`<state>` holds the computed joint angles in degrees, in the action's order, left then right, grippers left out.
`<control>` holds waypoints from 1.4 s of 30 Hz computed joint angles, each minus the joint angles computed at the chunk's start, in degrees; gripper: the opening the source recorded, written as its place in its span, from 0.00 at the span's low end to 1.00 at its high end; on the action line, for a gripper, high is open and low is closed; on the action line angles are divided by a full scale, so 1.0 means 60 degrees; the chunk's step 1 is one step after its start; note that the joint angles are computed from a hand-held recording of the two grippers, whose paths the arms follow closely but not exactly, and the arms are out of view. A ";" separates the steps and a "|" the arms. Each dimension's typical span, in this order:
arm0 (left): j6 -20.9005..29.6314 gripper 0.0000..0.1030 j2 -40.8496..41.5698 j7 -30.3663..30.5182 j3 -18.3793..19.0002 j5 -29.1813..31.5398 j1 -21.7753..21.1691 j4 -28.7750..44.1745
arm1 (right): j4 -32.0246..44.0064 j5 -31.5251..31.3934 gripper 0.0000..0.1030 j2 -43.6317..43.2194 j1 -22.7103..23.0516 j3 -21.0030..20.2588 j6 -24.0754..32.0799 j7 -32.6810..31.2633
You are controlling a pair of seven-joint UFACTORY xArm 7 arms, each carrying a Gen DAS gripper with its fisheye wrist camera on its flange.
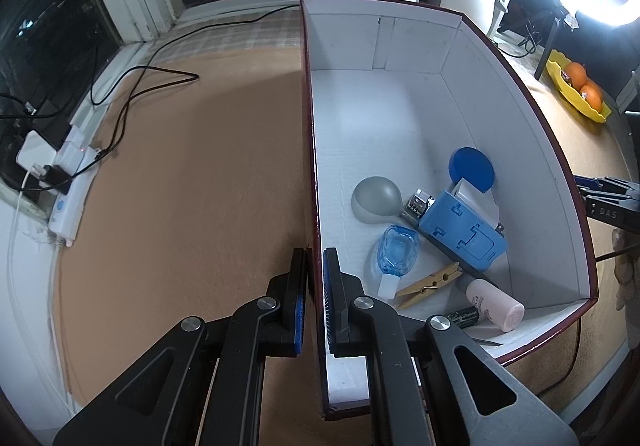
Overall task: Organize rigid objects
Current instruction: 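Move the right gripper back to the black cylinder, then grasp the black cylinder with the right gripper and lift it, then lower the black cylinder into the red box and open the right gripper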
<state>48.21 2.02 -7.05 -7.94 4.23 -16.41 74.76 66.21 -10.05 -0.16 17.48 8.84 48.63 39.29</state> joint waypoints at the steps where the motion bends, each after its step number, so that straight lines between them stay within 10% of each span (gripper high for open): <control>1: -0.0002 0.06 0.0009 0.0016 0.0000 -0.0006 0.0000 0.0005 | 0.0027 -0.0027 0.37 0.0054 0.0004 0.0002 0.0042 -0.0038; 14: -0.0046 0.06 0.0031 0.0018 0.0003 -0.0048 -0.0007 -0.0004 | 0.0478 -0.0220 0.36 0.0575 0.0120 -0.0079 0.0570 -0.0186; 22: -0.0075 0.06 -0.0038 -0.0040 -0.0002 -0.0035 -0.0007 -0.0088 | 0.0335 -0.0147 0.14 0.0369 0.0143 -0.0064 0.0634 -0.0180; 42: -0.0198 0.06 -0.0163 -0.0022 0.0020 -0.0200 0.0065 -0.0246 | 0.0456 -0.0783 0.14 -0.0113 0.0204 0.0130 0.0613 0.0443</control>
<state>47.02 1.04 -7.19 -7.82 3.03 -16.02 73.29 68.94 -14.74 -0.84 18.70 9.62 52.31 41.95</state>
